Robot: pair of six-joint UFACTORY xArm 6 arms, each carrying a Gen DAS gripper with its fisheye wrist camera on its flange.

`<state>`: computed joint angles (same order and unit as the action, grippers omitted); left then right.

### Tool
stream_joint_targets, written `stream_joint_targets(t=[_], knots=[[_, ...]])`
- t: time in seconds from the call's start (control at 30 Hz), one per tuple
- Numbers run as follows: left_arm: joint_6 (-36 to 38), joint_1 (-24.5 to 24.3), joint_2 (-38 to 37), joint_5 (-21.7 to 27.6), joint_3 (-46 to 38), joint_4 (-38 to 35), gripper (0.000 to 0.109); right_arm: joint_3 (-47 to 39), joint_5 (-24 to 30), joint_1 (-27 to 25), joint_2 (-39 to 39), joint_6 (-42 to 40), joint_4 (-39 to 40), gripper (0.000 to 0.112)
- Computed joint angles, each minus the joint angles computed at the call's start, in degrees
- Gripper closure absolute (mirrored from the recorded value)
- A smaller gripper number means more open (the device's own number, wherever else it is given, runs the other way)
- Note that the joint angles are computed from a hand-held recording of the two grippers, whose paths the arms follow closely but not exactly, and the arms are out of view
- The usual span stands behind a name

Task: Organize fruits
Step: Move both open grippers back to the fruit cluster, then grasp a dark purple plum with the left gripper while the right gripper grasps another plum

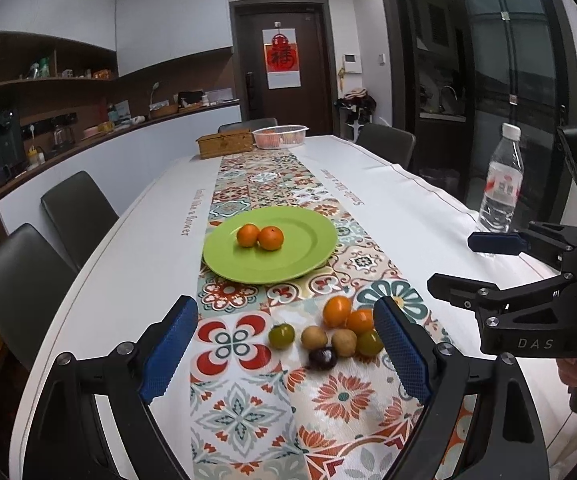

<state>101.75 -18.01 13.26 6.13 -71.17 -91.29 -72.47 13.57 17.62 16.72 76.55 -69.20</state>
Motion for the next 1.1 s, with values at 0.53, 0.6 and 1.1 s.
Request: stream_joint_targets(t=[0.53,0.6,1.1], knots=[[-4.31,0.11,4.54,3.54,0.3,9.68,0.035,2.15,-0.44,0.65,2.3,-10.33,8.12,0.04],[-7.9,0.34,5.74,4.33,-0.26,13.59,0.039,1.94,-1.0,0.39,3.09,-12.32,10.4,0.04],[-26.96,2.12,13.51,10.63,-5.89,32.54,0.059,-1.47,-2.73,0.46,9.81,-31.22,30.85,0.061]])
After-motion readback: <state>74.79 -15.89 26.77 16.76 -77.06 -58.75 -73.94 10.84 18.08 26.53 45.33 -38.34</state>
